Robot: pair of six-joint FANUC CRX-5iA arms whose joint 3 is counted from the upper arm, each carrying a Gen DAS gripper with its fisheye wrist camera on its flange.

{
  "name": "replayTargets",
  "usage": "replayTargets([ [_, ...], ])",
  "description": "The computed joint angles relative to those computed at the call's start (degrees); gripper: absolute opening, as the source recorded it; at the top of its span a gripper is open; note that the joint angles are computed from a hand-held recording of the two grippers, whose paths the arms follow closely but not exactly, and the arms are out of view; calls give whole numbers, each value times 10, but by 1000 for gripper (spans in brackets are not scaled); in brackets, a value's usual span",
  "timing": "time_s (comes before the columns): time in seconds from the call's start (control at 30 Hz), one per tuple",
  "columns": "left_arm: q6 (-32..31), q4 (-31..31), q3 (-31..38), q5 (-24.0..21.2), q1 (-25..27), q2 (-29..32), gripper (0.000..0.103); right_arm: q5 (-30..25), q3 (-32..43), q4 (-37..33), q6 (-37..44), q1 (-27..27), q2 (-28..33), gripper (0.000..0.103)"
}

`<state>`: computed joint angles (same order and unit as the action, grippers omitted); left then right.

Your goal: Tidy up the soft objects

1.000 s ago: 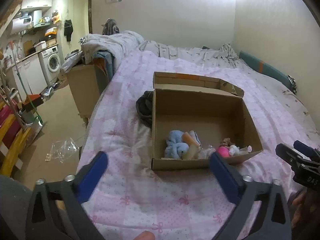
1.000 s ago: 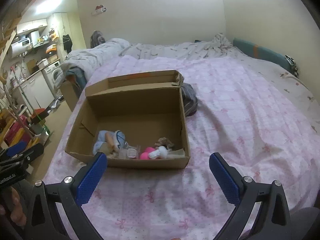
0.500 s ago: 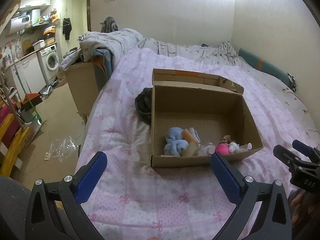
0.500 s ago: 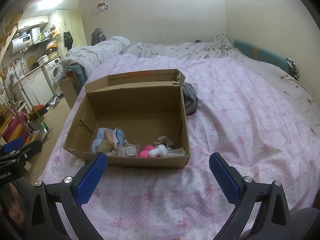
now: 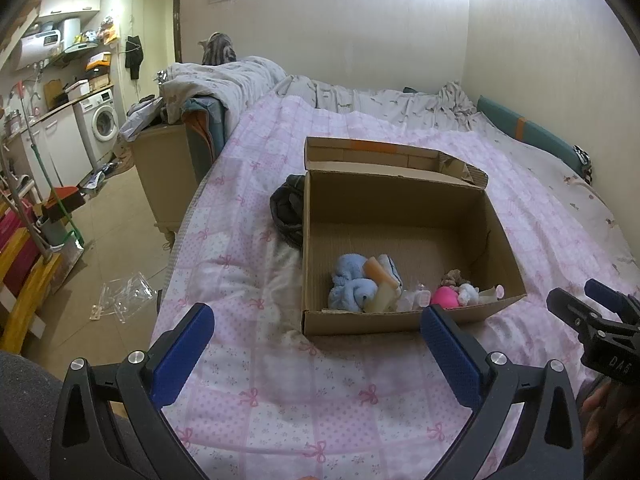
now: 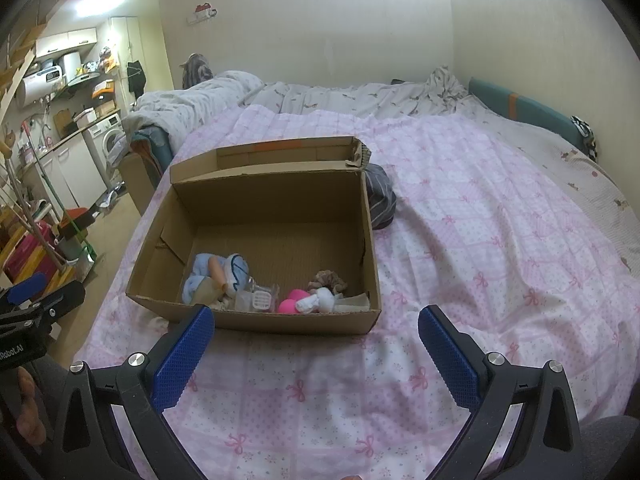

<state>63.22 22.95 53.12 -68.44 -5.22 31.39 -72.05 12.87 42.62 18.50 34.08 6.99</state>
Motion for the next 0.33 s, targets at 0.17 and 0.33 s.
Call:
replayTargets([
  [0.17,-1,7,0,-5,2,2,103,-1,2,-1,0,0,1,103],
  [0.33,-3,17,-12,-5,5,0,103,1,0,-1,1,0,0,103],
])
